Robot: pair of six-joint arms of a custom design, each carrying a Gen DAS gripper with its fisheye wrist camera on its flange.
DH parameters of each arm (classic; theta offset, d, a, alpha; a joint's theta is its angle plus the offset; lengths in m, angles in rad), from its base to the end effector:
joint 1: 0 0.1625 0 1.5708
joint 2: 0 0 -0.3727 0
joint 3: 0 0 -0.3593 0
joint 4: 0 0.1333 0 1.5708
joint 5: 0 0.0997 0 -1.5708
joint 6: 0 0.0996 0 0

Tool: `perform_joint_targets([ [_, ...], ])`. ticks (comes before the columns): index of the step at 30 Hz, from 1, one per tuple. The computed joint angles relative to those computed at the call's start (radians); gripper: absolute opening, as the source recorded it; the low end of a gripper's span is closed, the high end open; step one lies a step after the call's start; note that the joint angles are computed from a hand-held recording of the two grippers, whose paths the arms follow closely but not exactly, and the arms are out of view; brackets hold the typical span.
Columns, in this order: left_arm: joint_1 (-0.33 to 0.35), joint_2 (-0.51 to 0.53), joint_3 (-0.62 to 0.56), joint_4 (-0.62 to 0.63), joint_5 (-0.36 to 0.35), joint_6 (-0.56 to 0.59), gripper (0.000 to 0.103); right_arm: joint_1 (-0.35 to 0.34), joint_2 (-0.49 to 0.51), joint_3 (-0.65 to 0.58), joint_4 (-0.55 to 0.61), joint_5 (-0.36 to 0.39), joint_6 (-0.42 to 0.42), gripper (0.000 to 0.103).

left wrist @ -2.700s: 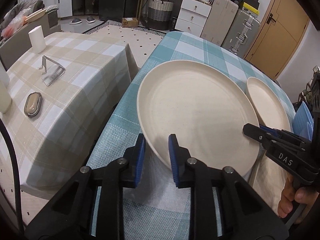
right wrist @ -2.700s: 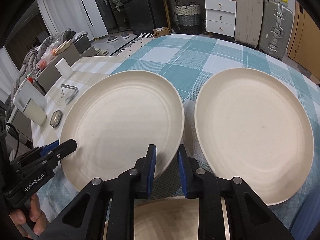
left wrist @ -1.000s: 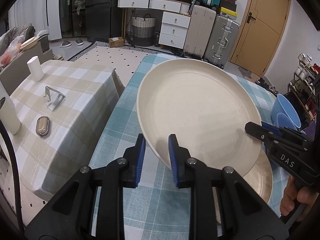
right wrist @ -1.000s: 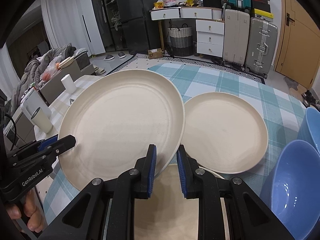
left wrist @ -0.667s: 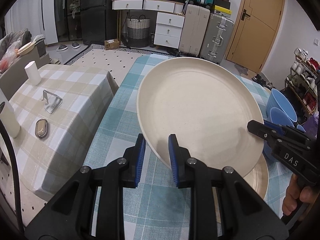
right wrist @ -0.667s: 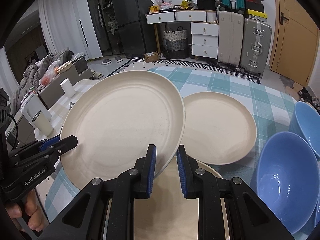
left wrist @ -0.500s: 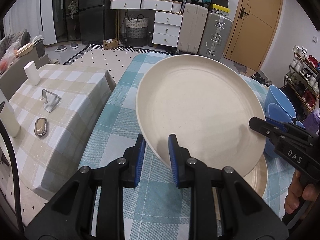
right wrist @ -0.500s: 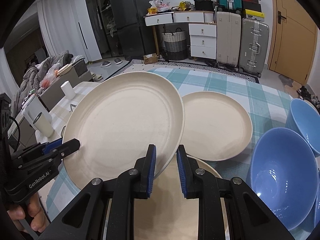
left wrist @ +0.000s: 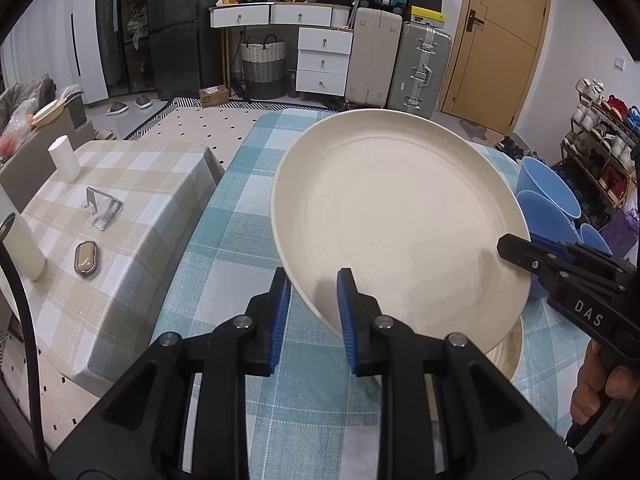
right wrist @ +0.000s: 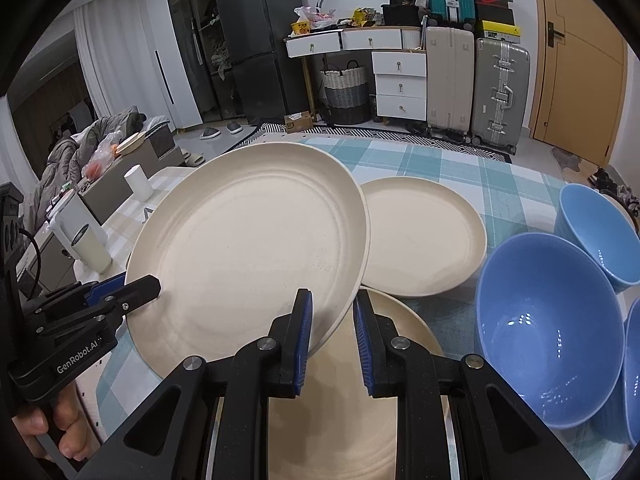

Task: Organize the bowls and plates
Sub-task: 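Lift the cream plate with both grippers and carry it over another cream plate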

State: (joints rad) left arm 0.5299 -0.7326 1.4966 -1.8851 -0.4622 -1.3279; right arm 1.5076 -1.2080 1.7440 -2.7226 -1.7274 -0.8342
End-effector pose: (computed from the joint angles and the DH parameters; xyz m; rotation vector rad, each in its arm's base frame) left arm -0.4113 -0.4987 0.0799 -0.0061 2.1488 -1.0366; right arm 0.0809 -0.5857 0.3047 0.9381 -2.4881 0.6712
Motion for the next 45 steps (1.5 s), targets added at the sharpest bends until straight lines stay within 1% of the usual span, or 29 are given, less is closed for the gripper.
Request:
perform_joint_targets([
  [4,-0.011,0.015,-0.014,0.007,-0.012,0.001,0.021,-0.016,-0.028,0.011,0.015,0.014,-0.002,0.021],
  [9,-0.02,0.031,-0.018,-0.014,-0.025,0.022,0.021,-0.031,-0.063,0.034,0.019,0.02,-0.009,0.021],
  [13,-0.025,0.039,-0.021,-0.027,-0.039,0.036,0.021,-0.037,-0.084,0.045,0.03,0.021,-0.012,0.021],
  [20,-0.039,0.057,-0.036,0.0,-0.055,0.034,0.021,-0.052,-0.117,0.074,0.028,0.017,-0.013,0.021],
  [26,-0.045,0.071,-0.031,-0.012,-0.08,0.045,0.021,-0.07,-0.147,0.107,0.026,0.014,-0.012,0.021],
  [34,-0.04,0.095,-0.021,-0.042,-0.112,0.066,0.021,-0.097,-0.166,0.145,0.011,0.004,-0.019,0.021],
  [45,-0.025,0.126,-0.02,-0.063,-0.129,0.091,0.021,-0.126,-0.17,0.181,-0.033,-0.019,-0.04,0.021],
])
